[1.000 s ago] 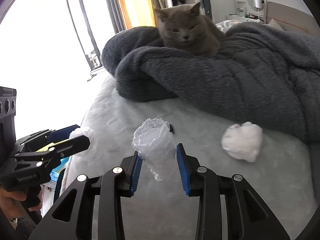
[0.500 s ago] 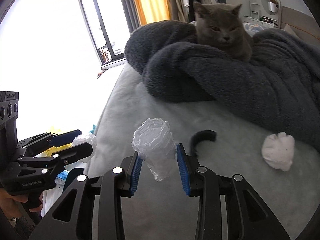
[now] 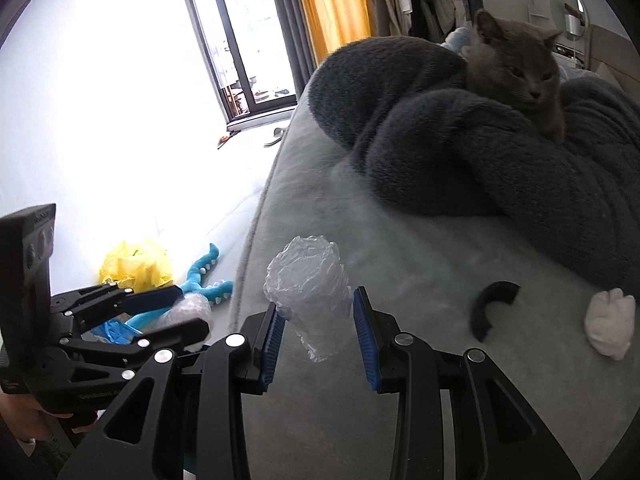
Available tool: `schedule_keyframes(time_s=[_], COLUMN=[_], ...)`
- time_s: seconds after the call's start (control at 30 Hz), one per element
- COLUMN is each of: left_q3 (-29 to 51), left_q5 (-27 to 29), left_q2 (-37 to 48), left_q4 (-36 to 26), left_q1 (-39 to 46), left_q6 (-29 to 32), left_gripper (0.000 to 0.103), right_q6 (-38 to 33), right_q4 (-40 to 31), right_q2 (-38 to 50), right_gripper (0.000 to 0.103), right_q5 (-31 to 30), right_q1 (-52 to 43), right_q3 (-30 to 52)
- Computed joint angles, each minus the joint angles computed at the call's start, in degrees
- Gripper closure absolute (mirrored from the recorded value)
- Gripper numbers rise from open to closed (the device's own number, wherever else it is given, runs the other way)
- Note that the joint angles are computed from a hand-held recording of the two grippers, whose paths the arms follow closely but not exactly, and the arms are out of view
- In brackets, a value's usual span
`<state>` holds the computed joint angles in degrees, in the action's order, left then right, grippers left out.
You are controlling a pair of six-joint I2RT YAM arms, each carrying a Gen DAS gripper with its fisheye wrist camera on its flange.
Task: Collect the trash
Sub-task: 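Lift both bubble-wrap pieces and carry them over the bin with both tools, then open the left tool to drop its bubble wrap while the right tool releases its piece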
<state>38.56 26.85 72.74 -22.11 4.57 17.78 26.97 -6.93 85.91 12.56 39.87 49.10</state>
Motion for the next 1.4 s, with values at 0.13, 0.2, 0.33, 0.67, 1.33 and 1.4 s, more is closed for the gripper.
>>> schedule_keyframes(time_s=[0.13, 0.2, 0.33, 0.67, 1.33, 1.4], left_q3=[0.0, 0.0, 0.2, 1.2, 11.9, 13.2], left_q5=[0.3, 0.4, 0.8, -2.4, -4.4, -2.9], left_q2=[2.7, 4.3, 7.4, 17.0, 31.9, 31.8], left_q4=[-0.4, -0.4, -0.6, 0.0, -11.7, -12.7], left_q1=[3.6, 5.5, 9.1, 16.1, 30.1, 31.1], left_q6=[2.9, 4.7, 7.8, 15.3, 26.1, 26.4], left_gripper=[0.046, 0.046, 0.046, 0.046, 0.031, 0.031], right_q6=[0.3, 0.4, 0.4, 0.5, 3.5, 3.9], right_q4=[0.2, 0.2, 0.1, -1.2, -8.2, -8.6], right_q2=[3.6, 5.1, 9.3, 19.2, 37.7, 38.6], right_gripper=[0.068, 0.068, 0.068, 0.068, 0.068, 0.068], right_q5=[0.0, 0.0, 0.1, -1.8, -7.0, -7.5], right_q1=[1.9, 3.2, 5.9, 9.6, 14.5, 14.8], right_q3=[3.5, 5.0, 8.9, 17.5, 33.5, 34.1])
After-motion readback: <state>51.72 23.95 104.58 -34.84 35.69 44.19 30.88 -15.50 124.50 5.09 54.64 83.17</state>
